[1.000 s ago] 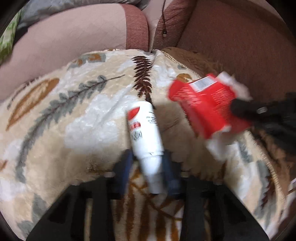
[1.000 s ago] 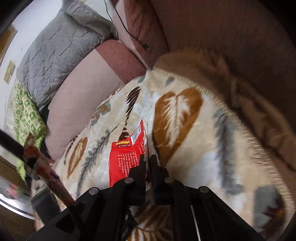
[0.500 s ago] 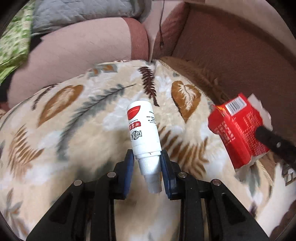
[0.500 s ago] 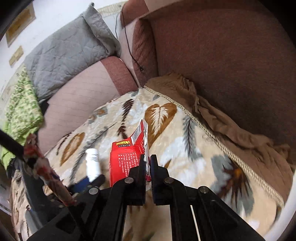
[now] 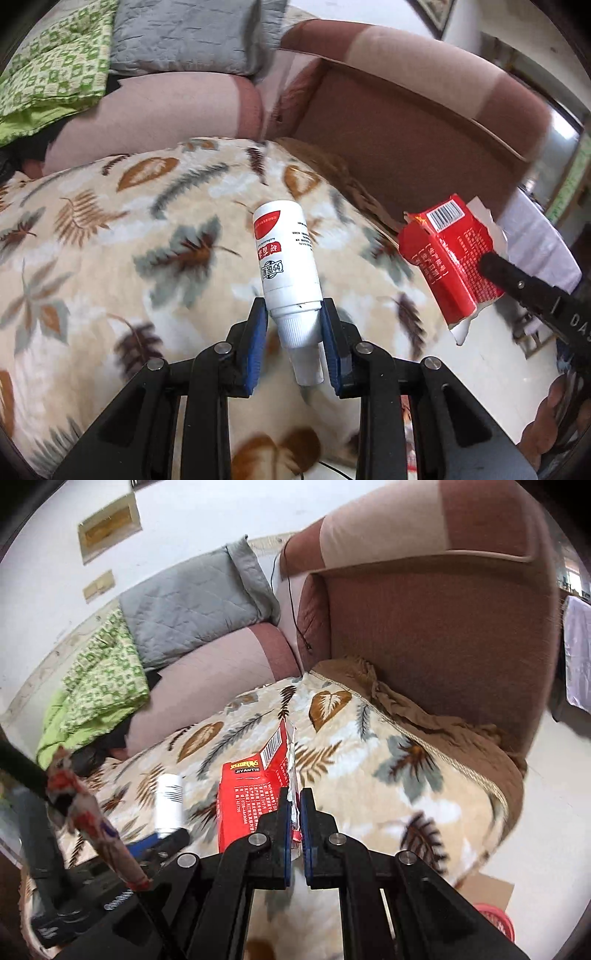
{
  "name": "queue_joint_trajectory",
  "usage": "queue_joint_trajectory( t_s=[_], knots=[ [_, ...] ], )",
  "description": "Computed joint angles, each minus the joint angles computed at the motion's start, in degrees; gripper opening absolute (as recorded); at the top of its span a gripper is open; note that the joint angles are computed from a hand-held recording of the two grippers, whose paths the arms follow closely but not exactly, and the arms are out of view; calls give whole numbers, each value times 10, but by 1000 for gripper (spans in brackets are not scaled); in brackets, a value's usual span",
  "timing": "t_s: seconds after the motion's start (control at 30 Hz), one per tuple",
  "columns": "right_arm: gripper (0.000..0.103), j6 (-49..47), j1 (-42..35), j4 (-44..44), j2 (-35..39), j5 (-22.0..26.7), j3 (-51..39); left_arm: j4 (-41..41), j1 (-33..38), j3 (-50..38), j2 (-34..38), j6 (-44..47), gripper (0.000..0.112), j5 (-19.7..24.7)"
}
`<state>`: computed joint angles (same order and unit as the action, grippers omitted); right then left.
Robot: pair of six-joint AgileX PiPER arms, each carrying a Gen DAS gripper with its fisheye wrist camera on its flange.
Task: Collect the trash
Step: 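Carry the white bottle and red box to the wastebasket and release both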
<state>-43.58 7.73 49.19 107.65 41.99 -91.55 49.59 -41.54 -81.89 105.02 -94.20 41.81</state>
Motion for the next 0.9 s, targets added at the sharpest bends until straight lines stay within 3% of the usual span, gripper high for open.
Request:
queue_joint_trajectory(
  t_s=[0.1,0.4,0.47,0.73,0.9],
  knots=[
    [5,-71,-44,65,-64,10,98,46,-50,7,4,-37,27,29],
    [5,-254,-168,211,-154,54,287,73,-134,43,2,-109,27,36],
    [5,-278,-180,221,-167,44,313,69,-148,38,8,-111,27,37],
    [6,-286,-239,211,-199,49,351,37,-187,-43,55,-52,27,38],
    [6,-263,-278,189,-196,25,359,-13,-191,-126,104,27,28,26]
  ],
)
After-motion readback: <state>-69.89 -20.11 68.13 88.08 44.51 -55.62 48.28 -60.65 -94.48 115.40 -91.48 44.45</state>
